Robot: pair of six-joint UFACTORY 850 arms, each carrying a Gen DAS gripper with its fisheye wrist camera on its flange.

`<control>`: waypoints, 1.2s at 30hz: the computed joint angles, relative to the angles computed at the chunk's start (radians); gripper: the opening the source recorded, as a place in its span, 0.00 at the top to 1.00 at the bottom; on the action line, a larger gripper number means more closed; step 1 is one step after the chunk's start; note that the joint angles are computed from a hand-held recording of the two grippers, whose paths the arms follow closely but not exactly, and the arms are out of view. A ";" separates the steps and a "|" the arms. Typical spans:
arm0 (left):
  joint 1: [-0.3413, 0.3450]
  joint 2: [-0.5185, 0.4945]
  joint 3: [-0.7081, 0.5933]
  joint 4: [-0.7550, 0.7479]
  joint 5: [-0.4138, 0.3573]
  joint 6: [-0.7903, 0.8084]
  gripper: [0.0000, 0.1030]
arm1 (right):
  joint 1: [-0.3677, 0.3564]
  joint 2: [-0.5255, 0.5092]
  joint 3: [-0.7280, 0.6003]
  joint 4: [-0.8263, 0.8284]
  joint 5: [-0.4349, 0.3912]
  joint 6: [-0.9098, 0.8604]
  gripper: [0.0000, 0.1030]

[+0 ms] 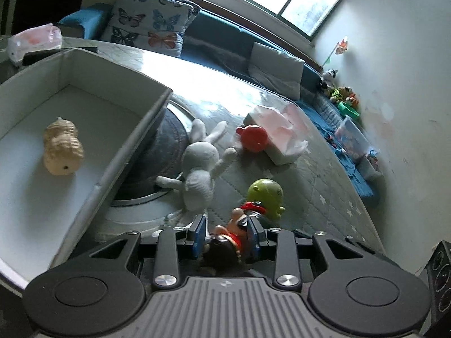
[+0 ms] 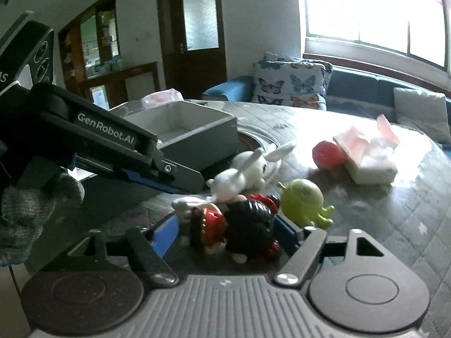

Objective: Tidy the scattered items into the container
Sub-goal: 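Close both grippers on the red-and-black doll figure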

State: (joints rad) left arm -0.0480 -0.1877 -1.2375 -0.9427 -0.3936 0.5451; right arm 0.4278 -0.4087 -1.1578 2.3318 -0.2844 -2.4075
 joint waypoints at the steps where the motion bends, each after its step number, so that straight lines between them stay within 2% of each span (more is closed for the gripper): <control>1: -0.003 -0.006 -0.005 -0.002 0.001 0.005 0.66 | -0.001 -0.002 0.001 -0.004 0.000 0.005 0.23; 5: -0.012 -0.033 -0.032 0.010 -0.001 0.006 0.66 | -0.003 -0.019 -0.010 -0.015 0.008 0.016 0.17; 11: -0.021 -0.071 -0.064 0.054 -0.013 -0.001 0.66 | -0.002 -0.052 -0.038 -0.035 0.015 0.047 0.16; 19: -0.010 -0.085 -0.074 -0.033 -0.062 0.133 0.65 | 0.010 -0.078 -0.070 -0.038 0.046 0.025 0.18; 36: 0.052 -0.074 -0.042 -0.205 -0.264 0.203 0.66 | -0.031 -0.035 -0.038 -0.485 -0.013 0.392 0.20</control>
